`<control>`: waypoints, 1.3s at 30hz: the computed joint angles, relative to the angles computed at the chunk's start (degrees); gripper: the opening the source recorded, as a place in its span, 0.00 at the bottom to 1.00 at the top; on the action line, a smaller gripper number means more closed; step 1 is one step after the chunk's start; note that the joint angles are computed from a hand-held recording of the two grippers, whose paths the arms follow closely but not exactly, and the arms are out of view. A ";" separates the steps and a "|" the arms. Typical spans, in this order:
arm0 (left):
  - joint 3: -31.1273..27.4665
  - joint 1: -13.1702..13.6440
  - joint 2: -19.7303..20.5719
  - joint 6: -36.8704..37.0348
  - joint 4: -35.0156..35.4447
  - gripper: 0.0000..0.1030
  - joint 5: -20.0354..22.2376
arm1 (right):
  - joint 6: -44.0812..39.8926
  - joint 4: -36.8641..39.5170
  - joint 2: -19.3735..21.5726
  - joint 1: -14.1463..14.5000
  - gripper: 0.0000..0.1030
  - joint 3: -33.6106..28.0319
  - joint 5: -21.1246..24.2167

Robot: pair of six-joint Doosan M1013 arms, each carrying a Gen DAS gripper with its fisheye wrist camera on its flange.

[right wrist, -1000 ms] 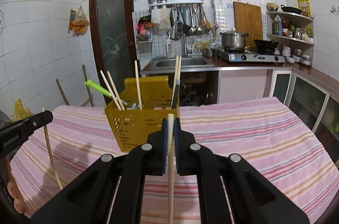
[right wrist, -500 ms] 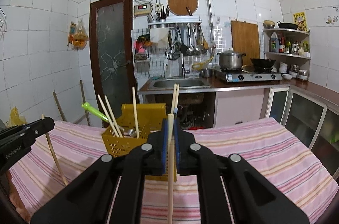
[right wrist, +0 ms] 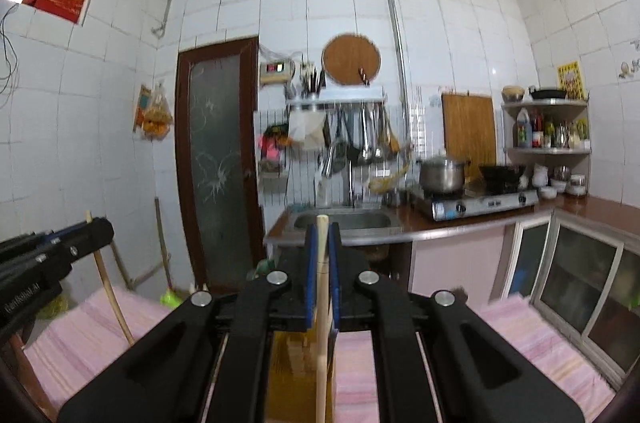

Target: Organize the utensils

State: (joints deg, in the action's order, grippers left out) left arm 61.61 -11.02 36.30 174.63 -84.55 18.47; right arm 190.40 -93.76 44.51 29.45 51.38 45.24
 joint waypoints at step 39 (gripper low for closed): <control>17.91 3.65 -7.23 7.01 -5.06 0.95 -6.25 | -1.14 9.91 -8.29 4.72 0.96 19.04 5.89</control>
State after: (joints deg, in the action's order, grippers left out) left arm 79.52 -7.37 29.08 181.64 -89.61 12.22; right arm 189.26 -83.85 36.22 34.17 70.42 51.13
